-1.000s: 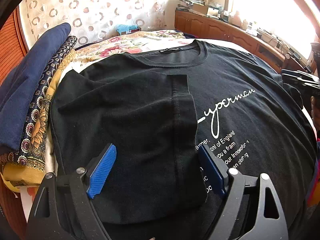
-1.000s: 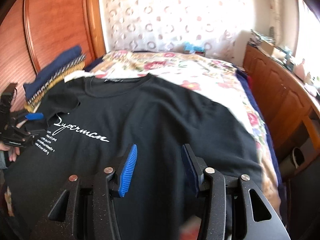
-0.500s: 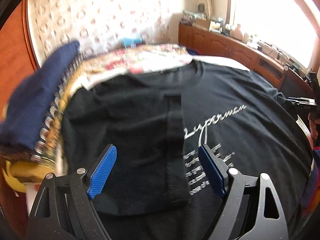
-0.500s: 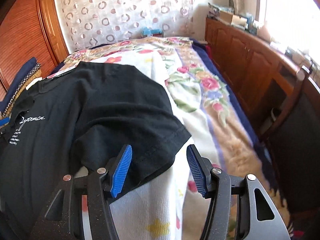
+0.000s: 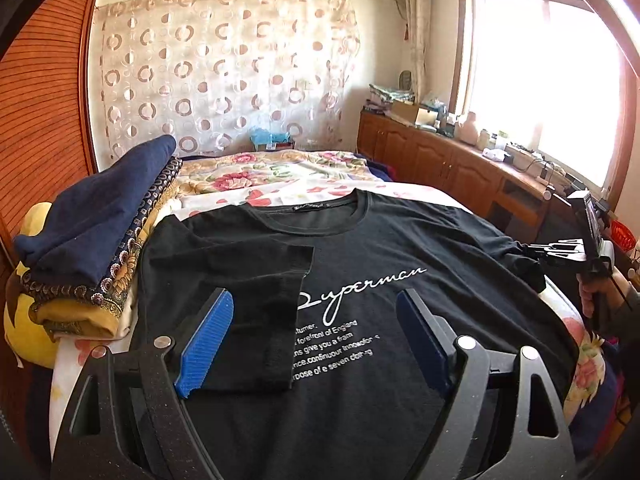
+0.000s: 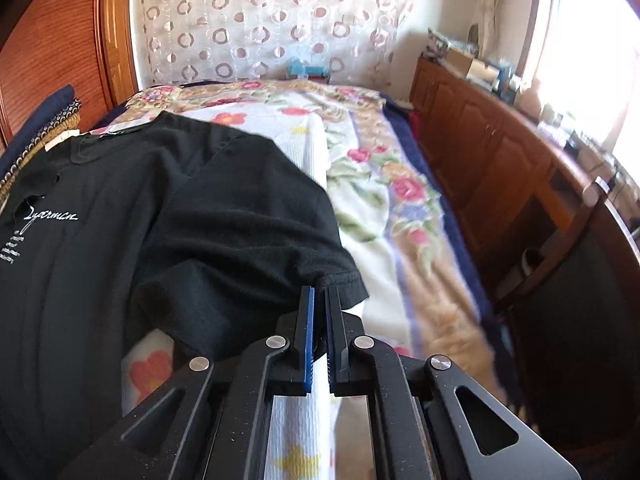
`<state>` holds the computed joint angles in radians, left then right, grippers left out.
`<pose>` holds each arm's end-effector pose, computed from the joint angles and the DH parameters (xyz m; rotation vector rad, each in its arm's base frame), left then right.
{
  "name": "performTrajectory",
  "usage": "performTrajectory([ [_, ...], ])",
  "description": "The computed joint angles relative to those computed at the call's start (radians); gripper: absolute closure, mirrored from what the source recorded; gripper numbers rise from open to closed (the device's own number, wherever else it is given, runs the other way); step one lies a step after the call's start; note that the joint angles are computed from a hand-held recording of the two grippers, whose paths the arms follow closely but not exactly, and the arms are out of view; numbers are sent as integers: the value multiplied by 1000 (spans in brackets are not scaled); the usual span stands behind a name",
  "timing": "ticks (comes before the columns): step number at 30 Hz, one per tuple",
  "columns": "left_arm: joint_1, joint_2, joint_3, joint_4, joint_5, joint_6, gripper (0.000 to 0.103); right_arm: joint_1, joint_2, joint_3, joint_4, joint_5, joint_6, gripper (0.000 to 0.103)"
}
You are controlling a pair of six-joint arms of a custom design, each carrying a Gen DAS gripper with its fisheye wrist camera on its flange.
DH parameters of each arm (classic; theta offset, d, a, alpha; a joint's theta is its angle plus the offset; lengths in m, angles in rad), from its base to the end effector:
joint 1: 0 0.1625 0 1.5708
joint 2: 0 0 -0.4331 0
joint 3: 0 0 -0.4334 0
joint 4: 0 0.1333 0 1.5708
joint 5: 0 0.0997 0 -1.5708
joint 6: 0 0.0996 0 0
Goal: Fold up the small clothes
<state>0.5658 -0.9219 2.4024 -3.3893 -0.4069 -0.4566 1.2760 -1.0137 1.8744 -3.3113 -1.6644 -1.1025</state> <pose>-0.2239 -0.4084 0.0718 0.3540 2.1603 -1.2318 -0.0706 -0.6594 0.2151 0.8915 -2.2203 0.7900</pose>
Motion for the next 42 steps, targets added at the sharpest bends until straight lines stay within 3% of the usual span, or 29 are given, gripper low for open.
performTrajectory([
  [8, -24, 7, 9, -40, -15, 0, 18, 30, -35, 44, -28, 126, 1, 99],
  [12, -38, 12, 9, -46, -3, 5, 18, 61, -64, 100, -17, 193, -38, 99],
  [18, -51, 15, 16, -54, 13, 9, 18, 66, -110, 184, 106, 309, -66, 99],
  [21, -52, 15, 20, -53, 16, 4, 18, 51, -115, 199, 144, 303, -85, 84],
  [25, -50, 23, 22, -68, 15, -4, 18, 29, -101, 187, 100, 270, -100, 74],
  [30, -47, 35, 18, -59, 10, -17, 18, 36, -77, 167, 62, 204, -63, 72],
  [35, -52, 38, 19, -47, 10, -30, 18, 85, -28, 120, 120, 148, 15, 71],
  [39, -52, 35, 21, -38, 13, -39, 18, 96, -12, 100, 167, 141, 21, 71],
  [42, -52, 31, 25, -27, 14, -49, 18, 116, 31, 64, 137, 85, 29, 71],
])
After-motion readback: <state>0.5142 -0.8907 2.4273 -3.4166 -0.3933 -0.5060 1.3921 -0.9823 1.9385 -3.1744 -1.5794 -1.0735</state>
